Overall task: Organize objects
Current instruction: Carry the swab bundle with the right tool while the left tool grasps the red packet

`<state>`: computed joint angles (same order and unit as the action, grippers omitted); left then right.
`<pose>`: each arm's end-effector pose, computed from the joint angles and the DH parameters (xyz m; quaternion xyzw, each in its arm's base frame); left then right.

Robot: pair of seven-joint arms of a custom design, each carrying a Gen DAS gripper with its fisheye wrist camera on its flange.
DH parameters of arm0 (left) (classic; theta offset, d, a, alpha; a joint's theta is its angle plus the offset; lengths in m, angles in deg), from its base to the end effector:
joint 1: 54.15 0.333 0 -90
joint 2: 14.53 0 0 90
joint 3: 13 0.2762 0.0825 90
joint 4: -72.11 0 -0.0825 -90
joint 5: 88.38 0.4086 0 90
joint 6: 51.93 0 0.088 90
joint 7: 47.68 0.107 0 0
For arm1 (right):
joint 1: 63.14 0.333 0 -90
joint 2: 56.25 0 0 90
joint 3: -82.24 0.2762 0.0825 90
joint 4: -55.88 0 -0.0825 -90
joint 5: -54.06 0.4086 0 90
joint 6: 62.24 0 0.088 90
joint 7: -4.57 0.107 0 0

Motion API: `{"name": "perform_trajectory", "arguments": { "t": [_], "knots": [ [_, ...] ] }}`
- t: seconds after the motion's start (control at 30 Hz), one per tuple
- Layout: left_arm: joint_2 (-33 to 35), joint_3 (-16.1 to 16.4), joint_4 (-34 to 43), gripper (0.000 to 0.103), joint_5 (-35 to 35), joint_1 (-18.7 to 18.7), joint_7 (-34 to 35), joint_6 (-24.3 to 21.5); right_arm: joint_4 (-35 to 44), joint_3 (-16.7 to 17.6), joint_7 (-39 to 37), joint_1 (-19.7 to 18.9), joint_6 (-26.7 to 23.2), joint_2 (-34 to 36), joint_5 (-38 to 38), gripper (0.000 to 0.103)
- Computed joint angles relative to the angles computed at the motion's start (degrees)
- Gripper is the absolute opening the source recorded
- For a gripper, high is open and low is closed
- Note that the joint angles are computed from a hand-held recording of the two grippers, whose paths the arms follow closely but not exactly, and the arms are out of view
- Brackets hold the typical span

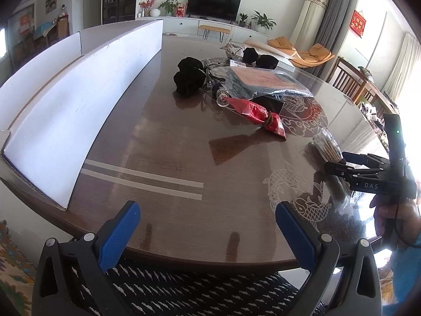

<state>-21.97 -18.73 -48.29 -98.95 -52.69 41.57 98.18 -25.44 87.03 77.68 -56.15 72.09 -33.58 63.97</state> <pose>0.5877 -0.0413 0.5013 -0.6903 0.6473 -0.2763 0.1681 0.7149 0.1418 0.4906 -0.8005 0.5320 -0.1317 0.2425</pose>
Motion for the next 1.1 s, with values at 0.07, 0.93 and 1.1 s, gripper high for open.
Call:
{"name": "perform_trajectory", "arguments": {
  "t": [0.07, 0.93, 1.1],
  "knots": [
    [0.0, -0.1, 0.0, 0.103, 0.1, -0.1, 0.2, -0.1, -0.7, 0.0, -0.1, -0.1, 1.1, -0.2, 0.2, 0.088],
    [17.4, -0.8, 25.6, 0.103, -3.9, -0.2, 25.7, -5.1, -5.9, 0.2, -1.4, 0.4, 7.1, -2.3, -1.1, 0.103],
    [31.9, -1.3, 44.8, 0.103, 4.6, -4.7, 28.8, -12.8, -5.9, 0.2, -1.5, 0.3, 7.1, -2.3, -1.0, 0.103]
  ]
}}
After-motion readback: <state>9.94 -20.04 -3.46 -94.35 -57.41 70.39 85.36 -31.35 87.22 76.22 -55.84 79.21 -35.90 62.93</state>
